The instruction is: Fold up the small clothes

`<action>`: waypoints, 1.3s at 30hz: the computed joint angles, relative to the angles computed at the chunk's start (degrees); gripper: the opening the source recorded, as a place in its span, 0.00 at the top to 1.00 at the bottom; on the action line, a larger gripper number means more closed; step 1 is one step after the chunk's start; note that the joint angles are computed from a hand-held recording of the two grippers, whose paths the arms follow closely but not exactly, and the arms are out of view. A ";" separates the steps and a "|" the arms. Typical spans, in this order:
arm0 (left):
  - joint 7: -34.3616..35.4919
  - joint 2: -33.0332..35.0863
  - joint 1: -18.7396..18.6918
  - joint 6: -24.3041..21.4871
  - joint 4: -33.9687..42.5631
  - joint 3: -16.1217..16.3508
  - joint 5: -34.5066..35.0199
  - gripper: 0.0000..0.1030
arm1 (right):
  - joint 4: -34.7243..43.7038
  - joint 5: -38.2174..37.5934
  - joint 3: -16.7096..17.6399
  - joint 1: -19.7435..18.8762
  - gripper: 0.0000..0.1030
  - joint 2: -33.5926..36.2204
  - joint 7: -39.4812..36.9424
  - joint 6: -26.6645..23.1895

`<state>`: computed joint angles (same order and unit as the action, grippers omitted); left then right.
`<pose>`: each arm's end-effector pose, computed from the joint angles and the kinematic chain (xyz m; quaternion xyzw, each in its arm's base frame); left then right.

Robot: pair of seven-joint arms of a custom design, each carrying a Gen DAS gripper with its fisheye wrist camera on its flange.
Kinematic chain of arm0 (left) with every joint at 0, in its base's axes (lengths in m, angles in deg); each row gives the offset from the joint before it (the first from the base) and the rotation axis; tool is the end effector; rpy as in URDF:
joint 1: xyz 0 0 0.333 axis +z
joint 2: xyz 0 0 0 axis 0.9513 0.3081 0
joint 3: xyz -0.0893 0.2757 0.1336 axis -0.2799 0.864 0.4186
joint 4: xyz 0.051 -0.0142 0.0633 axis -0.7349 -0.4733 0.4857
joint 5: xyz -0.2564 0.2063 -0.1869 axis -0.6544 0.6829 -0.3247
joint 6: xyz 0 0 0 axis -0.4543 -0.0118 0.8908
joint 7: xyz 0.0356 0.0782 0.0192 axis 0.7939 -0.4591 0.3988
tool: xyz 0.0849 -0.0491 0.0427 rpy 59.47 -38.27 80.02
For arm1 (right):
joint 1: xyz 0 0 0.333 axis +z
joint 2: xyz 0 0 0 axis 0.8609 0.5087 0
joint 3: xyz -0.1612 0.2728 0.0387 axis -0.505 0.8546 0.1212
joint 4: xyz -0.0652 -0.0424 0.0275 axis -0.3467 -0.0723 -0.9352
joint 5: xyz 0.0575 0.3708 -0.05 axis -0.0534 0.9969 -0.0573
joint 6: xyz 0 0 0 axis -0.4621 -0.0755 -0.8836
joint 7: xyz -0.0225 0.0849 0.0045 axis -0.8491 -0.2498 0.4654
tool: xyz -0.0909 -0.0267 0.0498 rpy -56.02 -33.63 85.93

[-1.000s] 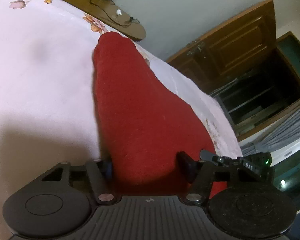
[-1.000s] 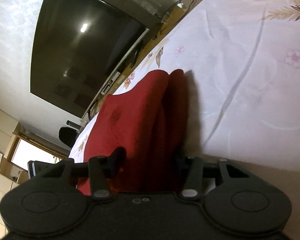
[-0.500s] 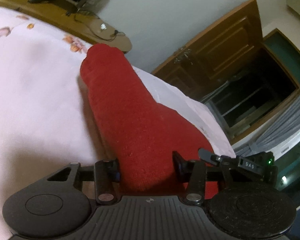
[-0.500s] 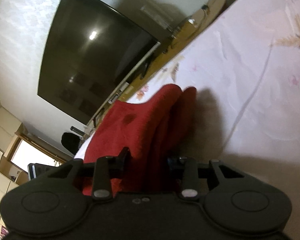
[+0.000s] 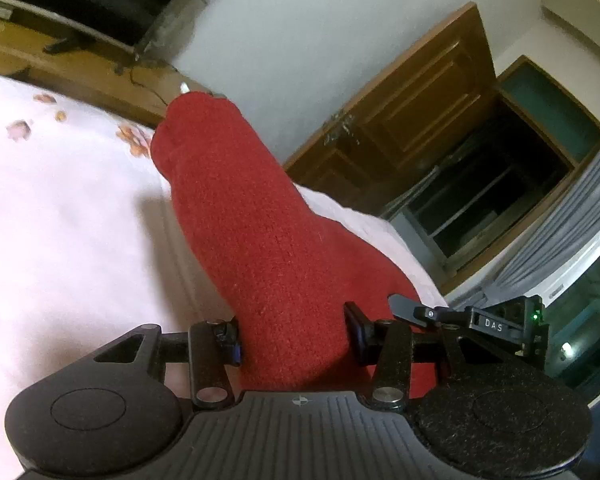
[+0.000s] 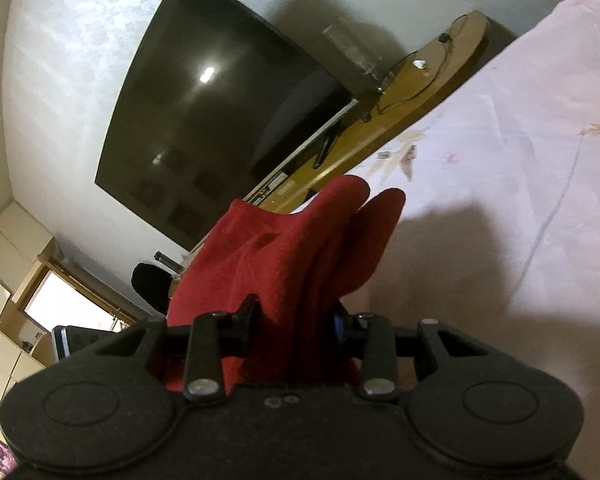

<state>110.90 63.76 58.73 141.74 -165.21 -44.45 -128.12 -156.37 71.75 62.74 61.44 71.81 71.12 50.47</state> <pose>0.5300 -0.2087 0.5321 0.5790 -0.5941 0.5571 0.0387 0.5064 -0.0217 0.5111 -0.5946 0.5801 0.0752 0.5516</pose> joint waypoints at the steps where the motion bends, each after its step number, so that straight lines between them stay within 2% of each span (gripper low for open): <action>1: 0.03 -0.79 0.29 -0.27 -0.48 0.30 0.05 0.55 | 0.08 0.23 0.36 0.29 0.66 -0.17 0.10 0.29; 19: 0.88 -18.80 4.63 -7.02 -19.31 9.41 0.81 0.55 | 3.68 2.91 6.54 8.90 0.66 3.47 1.61 4.43; 23: 1.00 -20.63 6.19 -9.73 -22.26 11.54 2.80 0.55 | 3.39 4.34 7.90 10.63 0.66 4.41 1.76 5.96; 30: 1.71 -20.52 10.08 -16.01 -26.19 15.68 4.72 0.55 | 1.32 8.79 10.84 14.68 0.66 5.81 2.66 11.44; 33: -1.12 -18.82 12.40 -15.42 -28.08 15.11 7.75 0.54 | 1.47 8.03 11.87 15.93 0.66 8.21 4.34 13.73; 34: -0.26 -18.05 13.36 -15.63 -29.01 14.95 6.46 0.52 | 1.68 6.65 12.27 16.26 0.65 9.24 5.63 15.21; 35: 3.42 -18.03 12.68 -16.97 -30.28 16.79 1.16 0.51 | 1.71 5.52 12.60 16.53 0.63 10.39 6.76 16.89; 36: 6.06 -18.40 13.25 -17.76 -31.31 16.97 -2.98 0.51 | 1.40 8.03 12.31 16.25 0.64 11.03 5.32 15.73; 37: 6.85 -18.78 13.89 -17.74 -31.81 16.41 -4.44 0.51 | 0.90 10.81 12.05 15.86 0.65 11.06 3.64 14.67; 39: 7.08 -19.31 15.10 -16.61 -32.08 14.63 -4.81 0.48 | 0.78 9.15 12.13 15.65 0.62 10.45 4.58 14.72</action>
